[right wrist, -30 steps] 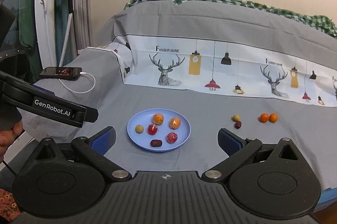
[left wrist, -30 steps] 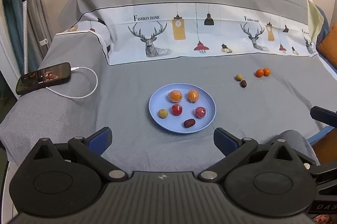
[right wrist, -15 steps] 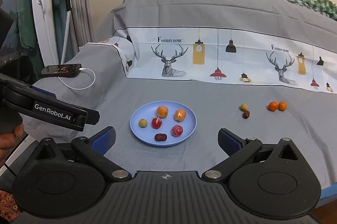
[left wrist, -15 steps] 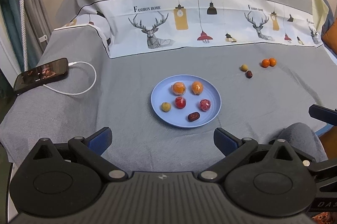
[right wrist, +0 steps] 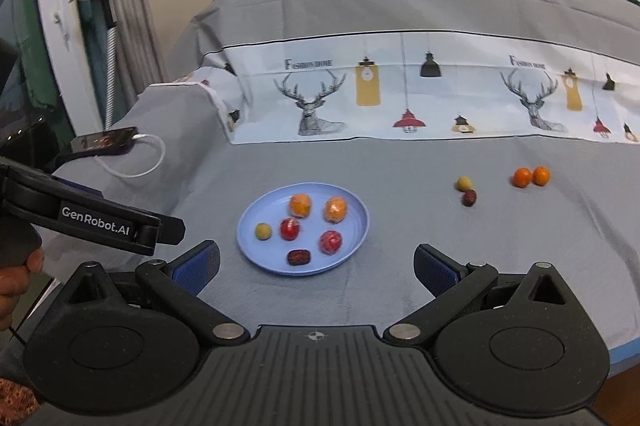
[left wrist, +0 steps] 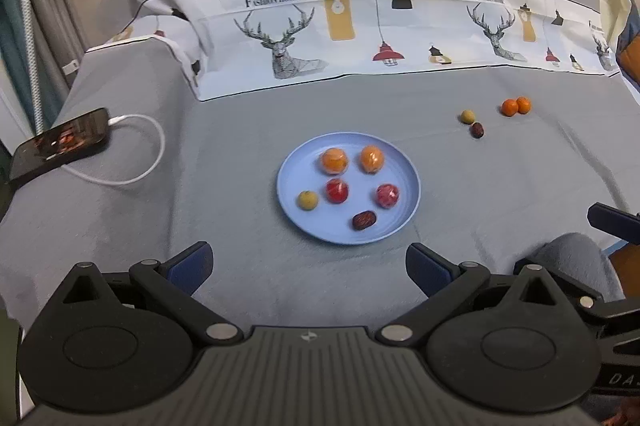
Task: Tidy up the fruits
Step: 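Lift both tools away from the plate toward the remaining fruits, then grasp a mandarin orange with the right tool while the left tool grasps a red date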
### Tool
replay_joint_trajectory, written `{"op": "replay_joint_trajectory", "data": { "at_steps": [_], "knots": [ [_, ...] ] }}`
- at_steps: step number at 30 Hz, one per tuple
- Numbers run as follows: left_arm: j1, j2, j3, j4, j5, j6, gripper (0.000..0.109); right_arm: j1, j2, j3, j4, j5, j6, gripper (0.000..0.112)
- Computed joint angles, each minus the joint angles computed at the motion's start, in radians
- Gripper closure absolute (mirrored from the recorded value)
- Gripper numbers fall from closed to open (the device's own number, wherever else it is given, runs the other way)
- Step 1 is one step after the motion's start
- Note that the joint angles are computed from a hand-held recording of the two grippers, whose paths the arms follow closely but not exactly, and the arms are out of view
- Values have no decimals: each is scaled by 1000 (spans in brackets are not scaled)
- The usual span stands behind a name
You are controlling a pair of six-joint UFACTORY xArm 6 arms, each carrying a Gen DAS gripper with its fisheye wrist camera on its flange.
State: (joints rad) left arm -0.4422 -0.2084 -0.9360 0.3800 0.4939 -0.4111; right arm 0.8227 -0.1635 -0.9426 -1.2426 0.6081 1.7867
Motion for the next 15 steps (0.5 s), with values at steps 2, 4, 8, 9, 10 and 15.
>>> {"op": "replay_joint_trajectory", "data": {
  "at_steps": [2, 4, 8, 9, 10, 15],
  "knots": [
    [-9, 36, -37, -13, 5, 4, 6, -15, -9, 10, -11, 8, 24, 10],
    [-19, 78, -83, -19, 10, 1, 6, -32, -18, 17, -27, 31, 48, 10],
    [-48, 191, -200, -44, 14, 14, 6, -95, -57, 56, -53, 86, 94, 10],
    [-58, 222, -233, -44, 17, 12, 6, -118, -67, 69, -55, 89, 96, 10],
    [-67, 259, -272, -47, 16, 15, 6, -144, -75, 80, -48, 97, 91, 10],
    [-115, 498, -535, -46, 19, 38, 6, -295, -97, 133, -65, 96, 87, 10]
  ]
}}
